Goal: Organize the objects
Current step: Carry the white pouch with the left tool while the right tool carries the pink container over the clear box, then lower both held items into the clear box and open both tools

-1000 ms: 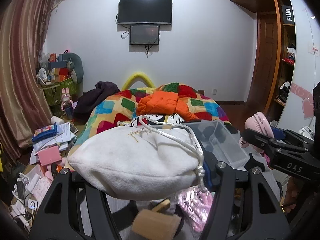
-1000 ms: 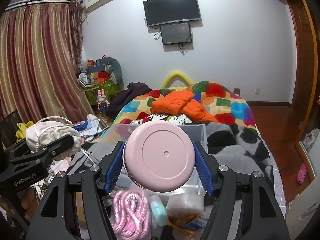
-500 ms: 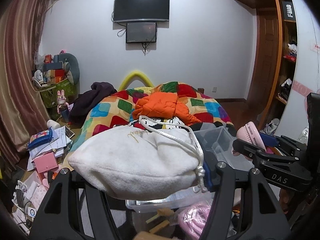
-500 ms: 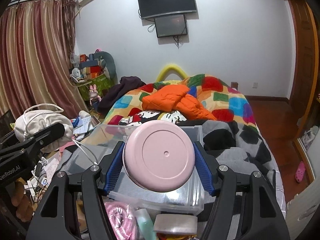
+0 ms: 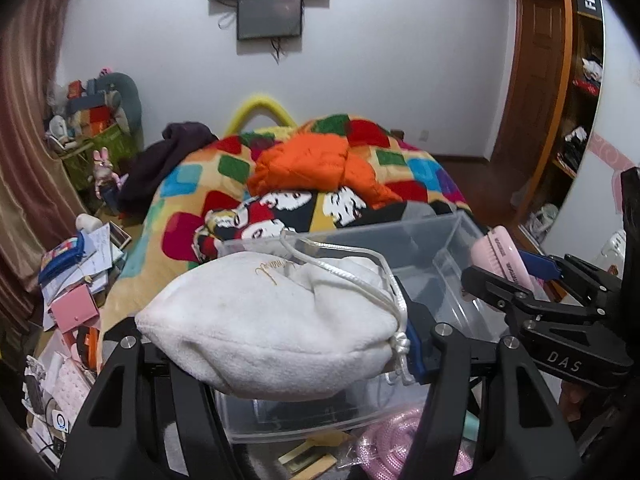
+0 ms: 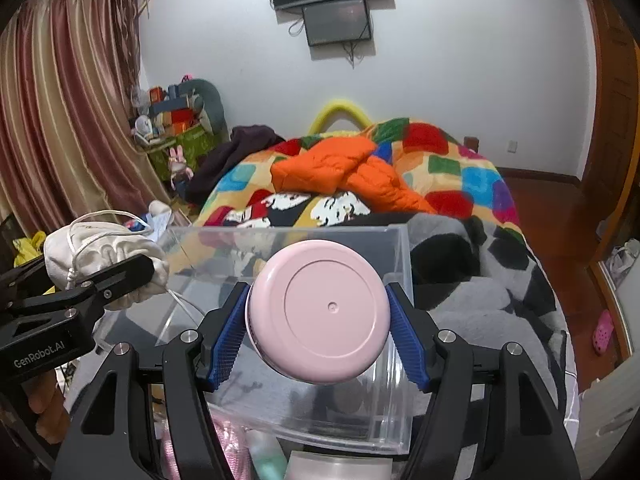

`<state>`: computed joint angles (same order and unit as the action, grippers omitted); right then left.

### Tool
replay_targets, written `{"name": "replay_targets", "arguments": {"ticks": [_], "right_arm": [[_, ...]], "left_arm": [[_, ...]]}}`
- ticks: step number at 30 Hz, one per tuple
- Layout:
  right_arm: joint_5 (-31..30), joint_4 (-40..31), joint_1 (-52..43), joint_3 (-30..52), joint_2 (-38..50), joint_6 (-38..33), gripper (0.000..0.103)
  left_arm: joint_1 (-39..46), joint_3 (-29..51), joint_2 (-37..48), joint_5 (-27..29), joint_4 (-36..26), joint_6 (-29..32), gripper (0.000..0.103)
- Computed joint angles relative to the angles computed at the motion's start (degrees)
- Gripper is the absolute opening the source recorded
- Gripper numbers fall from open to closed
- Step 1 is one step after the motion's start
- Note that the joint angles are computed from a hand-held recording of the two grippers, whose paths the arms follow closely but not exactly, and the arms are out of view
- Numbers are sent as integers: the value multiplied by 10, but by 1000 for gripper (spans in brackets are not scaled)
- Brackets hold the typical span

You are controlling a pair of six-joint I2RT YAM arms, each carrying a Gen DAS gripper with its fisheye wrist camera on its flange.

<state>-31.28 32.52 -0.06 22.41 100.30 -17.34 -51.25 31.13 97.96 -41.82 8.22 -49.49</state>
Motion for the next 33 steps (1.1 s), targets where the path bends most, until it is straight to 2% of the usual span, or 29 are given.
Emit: {"name": "replay_targets", "arguments": {"ticks": [14, 23, 33], "right_arm": [[49, -8, 38, 26, 66, -34, 63], [63, -7, 52, 27, 74, -46, 63], [89, -32, 70, 38, 80, -66, 63]], "left_arm": [[43, 33, 71, 97, 31, 51, 63], [65, 45, 92, 141, 17, 72, 63], [105, 45, 108, 218, 25, 85, 63]]}}
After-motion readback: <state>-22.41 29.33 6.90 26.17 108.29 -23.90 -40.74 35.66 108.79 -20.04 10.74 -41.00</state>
